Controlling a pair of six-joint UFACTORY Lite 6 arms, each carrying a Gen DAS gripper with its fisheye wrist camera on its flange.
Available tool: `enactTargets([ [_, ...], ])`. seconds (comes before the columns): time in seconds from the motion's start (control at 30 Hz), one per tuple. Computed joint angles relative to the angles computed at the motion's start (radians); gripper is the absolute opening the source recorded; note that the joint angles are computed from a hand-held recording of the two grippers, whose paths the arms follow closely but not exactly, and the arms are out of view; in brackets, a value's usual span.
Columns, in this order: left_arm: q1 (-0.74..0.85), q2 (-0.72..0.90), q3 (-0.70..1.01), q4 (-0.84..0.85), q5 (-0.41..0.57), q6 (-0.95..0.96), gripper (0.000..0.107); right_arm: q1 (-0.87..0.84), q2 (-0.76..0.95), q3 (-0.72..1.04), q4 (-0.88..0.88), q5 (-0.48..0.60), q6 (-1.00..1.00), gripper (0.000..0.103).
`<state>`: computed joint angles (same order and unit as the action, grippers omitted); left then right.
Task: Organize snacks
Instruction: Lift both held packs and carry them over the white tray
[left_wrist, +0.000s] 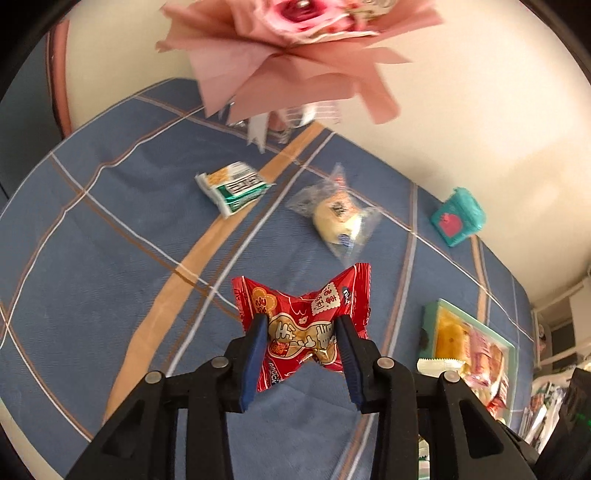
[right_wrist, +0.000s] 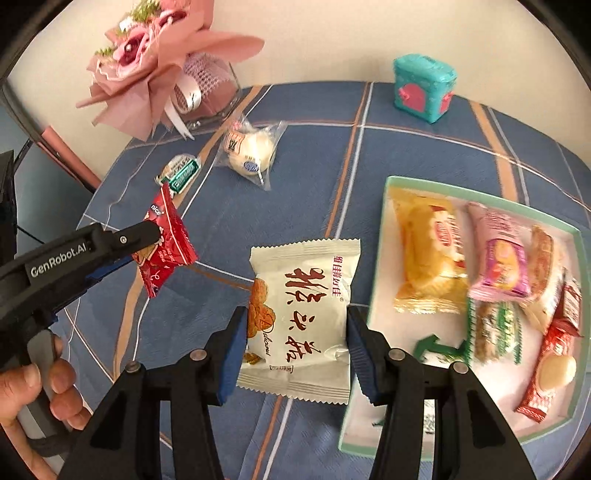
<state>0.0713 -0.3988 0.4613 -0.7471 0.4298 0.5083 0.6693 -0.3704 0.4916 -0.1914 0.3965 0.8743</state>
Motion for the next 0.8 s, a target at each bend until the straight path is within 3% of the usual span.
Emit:
enactTargets([
  [0.17,-0.111,-0.119,-0.029,0.139,0.008,-0.196,0.041,-0.055,-0.171,-0.086,0.049,0.066,-0.043,0.054],
  [0.37,-0.337,-0.152,-0.035,0.366,-0.037,-0.532,0.041,-0.214,-0.337,-0.175,0.160,0.151,-0.203,0.054],
  [0.8,-0.875,0.058,0.091,1.017,-0.109,-1.423,0.041,-0.928,-0.545,-0.278,0.511,0.375,-0.944,0.054],
])
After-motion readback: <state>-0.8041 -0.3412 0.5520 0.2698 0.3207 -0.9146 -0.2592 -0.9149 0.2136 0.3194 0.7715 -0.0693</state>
